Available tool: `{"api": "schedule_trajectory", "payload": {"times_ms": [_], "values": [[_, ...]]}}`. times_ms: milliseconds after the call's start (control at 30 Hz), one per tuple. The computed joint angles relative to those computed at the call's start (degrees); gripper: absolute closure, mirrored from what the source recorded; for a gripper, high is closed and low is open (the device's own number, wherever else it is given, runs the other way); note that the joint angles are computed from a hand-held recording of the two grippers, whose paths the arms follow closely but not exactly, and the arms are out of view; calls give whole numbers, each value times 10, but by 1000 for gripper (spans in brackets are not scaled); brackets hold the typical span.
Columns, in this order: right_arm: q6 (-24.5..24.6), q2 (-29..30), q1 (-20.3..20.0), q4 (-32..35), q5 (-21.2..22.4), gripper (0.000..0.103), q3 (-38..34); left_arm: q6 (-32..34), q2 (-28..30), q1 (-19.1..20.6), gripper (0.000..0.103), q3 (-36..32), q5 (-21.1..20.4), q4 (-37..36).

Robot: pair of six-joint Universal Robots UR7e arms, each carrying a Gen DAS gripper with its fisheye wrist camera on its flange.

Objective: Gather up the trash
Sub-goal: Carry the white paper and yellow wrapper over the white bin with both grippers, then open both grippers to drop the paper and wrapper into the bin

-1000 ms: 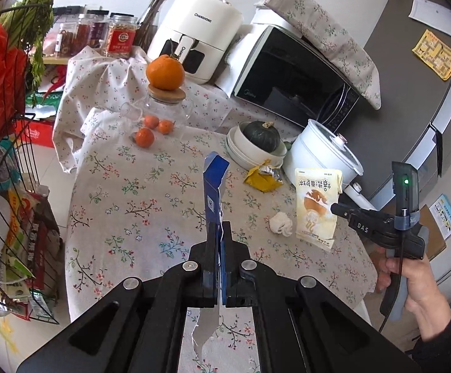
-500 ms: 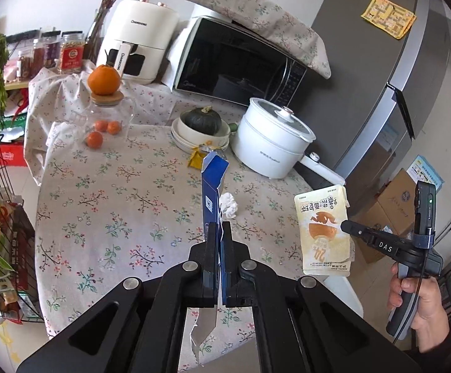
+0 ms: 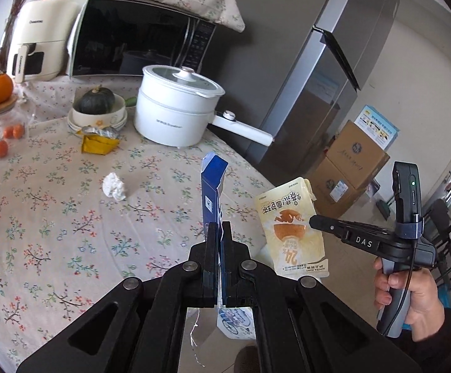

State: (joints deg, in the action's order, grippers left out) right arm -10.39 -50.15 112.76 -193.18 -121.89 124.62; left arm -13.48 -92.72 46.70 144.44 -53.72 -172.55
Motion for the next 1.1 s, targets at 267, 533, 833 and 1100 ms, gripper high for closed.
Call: {"api": "schedule_trajectory", "payload": {"times_ms": [267, 533, 833, 1100], "values": [[-1, -66, -52, -9, -33, 103, 63, 7, 135, -21, 103, -22, -66, -40], [-16, -109, -100, -20, -42, 103, 110, 14, 237, -8, 103, -47, -107, -82], [-18, -126, -122, -12, -44, 103, 120, 44, 333, 24, 101, -85, -112, -121], [-11, -108, -119, 12, -49, 102, 105, 23, 305, 20, 47, -81, -33, -48]]}}
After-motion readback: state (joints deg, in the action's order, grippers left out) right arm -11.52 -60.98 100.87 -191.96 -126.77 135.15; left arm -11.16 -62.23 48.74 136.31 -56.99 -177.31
